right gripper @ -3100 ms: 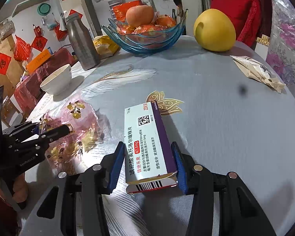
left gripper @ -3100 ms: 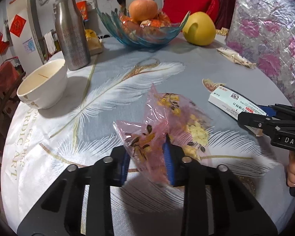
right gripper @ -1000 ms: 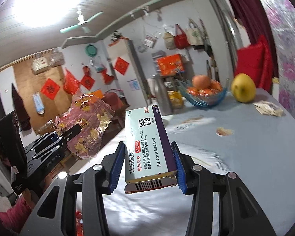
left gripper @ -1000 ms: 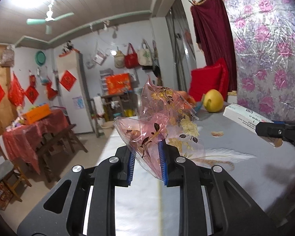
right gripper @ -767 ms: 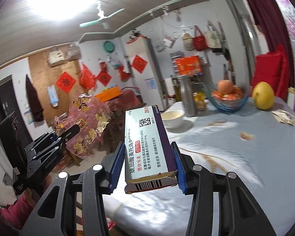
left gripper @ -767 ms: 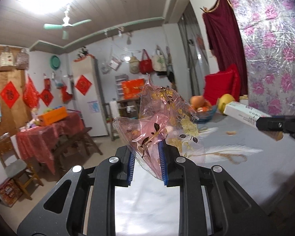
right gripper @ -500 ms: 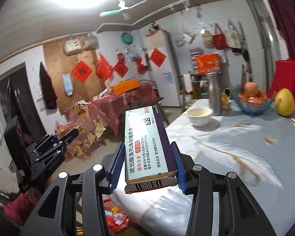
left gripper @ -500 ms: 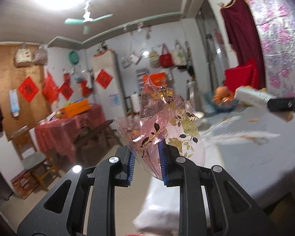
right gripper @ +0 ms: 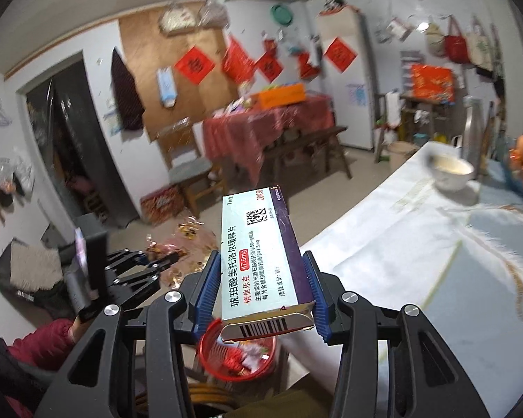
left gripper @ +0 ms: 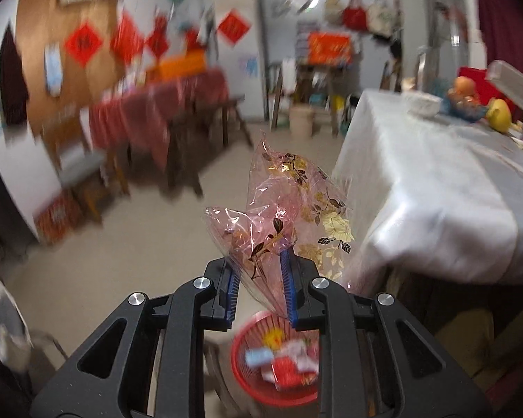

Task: Collect trash
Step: 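Open both grippers over the red wastebasket to drop bag and box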

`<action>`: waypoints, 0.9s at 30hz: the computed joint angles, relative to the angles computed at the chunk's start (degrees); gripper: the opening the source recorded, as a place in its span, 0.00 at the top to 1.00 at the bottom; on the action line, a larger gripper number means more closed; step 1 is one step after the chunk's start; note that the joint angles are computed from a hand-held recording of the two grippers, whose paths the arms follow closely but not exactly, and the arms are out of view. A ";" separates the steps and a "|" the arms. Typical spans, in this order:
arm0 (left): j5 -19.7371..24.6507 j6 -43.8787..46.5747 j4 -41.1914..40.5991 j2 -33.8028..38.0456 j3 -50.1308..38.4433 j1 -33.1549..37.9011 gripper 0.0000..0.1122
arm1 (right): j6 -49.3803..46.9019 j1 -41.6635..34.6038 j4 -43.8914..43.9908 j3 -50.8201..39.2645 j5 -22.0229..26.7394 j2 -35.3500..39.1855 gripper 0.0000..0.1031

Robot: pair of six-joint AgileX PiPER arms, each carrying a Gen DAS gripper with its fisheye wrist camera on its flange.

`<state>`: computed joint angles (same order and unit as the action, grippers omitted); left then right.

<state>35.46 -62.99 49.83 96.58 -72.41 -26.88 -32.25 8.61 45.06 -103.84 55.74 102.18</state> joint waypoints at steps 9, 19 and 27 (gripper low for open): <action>-8.02 17.74 -22.96 9.41 2.21 8.18 0.79 | 4.33 6.53 -5.33 -1.99 1.96 5.31 0.55; -7.23 24.93 -30.70 21.89 -0.51 8.50 0.37 | 5.69 7.67 -6.31 -3.72 3.29 9.20 0.55; -4.22 12.08 -17.25 18.06 0.38 8.56 0.19 | 5.79 9.15 -7.37 -6.44 5.19 11.98 0.55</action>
<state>31.25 -50.91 32.58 114.64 -72.02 -18.32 -26.47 17.77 37.70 -110.28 60.92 114.16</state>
